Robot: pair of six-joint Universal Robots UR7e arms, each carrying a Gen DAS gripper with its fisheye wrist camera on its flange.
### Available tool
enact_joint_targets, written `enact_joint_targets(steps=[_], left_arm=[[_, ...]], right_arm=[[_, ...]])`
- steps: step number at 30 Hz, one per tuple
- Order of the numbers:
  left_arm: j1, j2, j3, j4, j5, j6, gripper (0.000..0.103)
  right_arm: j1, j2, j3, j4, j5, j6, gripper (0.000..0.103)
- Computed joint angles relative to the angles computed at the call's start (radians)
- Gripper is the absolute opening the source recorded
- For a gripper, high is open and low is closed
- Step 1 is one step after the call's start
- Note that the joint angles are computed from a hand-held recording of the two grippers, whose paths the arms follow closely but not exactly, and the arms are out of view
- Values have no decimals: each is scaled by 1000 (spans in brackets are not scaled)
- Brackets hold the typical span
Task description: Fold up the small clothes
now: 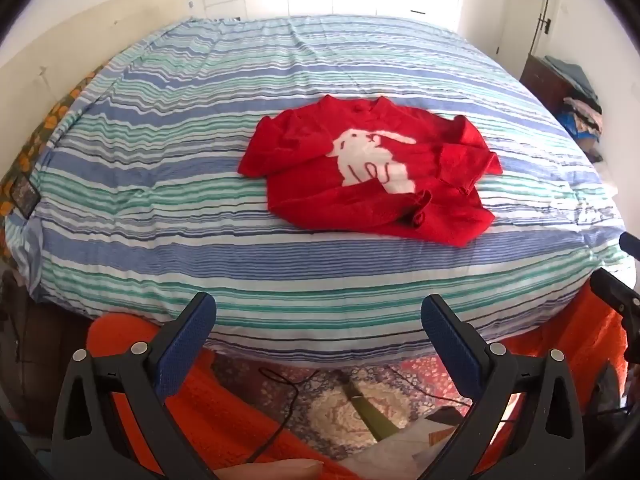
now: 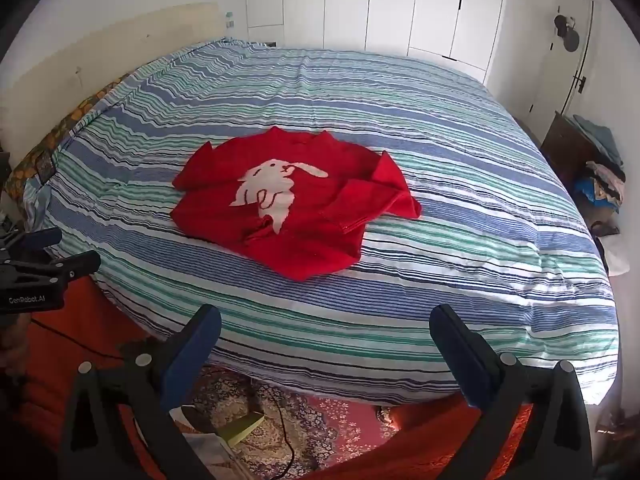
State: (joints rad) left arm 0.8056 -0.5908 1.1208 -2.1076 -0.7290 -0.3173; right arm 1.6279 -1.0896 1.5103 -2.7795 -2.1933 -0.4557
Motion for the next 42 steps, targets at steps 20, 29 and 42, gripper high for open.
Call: enact_joint_targets(steps=[20,29,42], left_arm=[[-13,-8,38,-30,-20,22,102],[-16,-2,26,-4,-14,27,102],[-13,0,20,20,-27,16,102]], right_arm=[[31,15,32,-12,-3,-20,103],[29,13,33,-5,10,-25,103],[27,12,37,1,19,-17,103]])
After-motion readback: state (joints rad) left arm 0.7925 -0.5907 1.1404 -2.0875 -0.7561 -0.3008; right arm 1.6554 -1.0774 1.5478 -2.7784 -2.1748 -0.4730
